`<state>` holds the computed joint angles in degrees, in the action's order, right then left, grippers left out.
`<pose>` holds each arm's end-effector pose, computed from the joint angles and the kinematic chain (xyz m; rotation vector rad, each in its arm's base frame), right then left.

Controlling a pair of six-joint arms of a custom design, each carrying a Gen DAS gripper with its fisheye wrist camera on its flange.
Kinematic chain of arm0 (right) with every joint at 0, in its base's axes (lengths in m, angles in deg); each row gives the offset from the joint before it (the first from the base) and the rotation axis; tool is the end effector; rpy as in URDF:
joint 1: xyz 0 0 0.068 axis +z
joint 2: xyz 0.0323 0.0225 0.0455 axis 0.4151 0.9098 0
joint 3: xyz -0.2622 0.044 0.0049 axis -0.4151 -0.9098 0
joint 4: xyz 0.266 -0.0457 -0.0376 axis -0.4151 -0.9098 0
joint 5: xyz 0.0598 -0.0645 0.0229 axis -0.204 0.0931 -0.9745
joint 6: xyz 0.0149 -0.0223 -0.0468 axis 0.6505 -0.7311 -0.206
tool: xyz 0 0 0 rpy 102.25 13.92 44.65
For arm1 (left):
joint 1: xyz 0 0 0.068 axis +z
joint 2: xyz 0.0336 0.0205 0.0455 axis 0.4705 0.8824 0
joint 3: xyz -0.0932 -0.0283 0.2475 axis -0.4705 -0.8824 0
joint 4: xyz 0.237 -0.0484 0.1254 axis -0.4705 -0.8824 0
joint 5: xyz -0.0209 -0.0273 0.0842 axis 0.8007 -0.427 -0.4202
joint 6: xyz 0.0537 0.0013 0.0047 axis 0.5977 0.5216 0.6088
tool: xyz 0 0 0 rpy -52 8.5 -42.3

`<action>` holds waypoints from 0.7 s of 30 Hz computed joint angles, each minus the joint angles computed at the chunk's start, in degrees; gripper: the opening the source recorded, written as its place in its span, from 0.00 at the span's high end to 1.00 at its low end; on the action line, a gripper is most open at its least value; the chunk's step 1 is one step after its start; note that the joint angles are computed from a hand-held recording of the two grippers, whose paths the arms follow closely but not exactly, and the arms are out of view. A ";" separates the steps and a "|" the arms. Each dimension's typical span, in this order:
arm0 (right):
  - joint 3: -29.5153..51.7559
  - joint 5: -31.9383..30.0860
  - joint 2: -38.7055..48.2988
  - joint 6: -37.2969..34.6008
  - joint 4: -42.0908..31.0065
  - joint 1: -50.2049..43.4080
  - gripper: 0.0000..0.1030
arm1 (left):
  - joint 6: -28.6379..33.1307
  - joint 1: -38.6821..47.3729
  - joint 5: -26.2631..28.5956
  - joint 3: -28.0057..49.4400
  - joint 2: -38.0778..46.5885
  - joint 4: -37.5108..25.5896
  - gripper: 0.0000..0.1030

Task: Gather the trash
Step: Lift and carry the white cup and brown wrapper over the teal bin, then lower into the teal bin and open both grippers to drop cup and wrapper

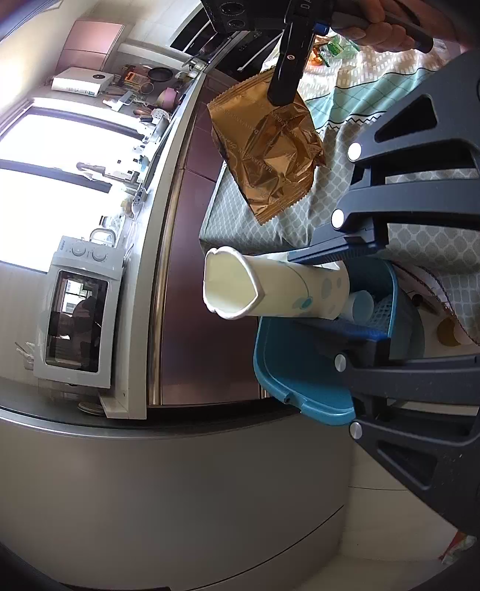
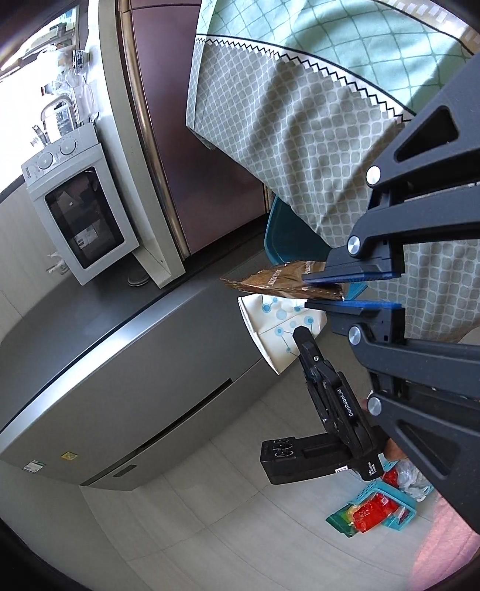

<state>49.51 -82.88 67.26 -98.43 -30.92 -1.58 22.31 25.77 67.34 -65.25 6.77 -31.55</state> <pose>0.1987 -0.0631 0.1559 -0.1486 2.1693 0.9427 0.2552 -0.0222 0.1186 0.2488 2.2106 -0.3922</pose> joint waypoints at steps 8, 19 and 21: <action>1.60 4.01 6.84 7.88 9.05 7.92 0.93 | -0.78 0.99 -1.04 2.95 7.08 1.11 0.72; 4.87 11.35 18.00 16.22 19.88 16.25 0.93 | -1.05 0.38 -3.88 8.44 18.49 3.16 0.71; 5.84 12.60 19.99 17.40 21.10 17.47 0.93 | -1.29 0.01 -4.48 9.82 20.47 2.99 0.71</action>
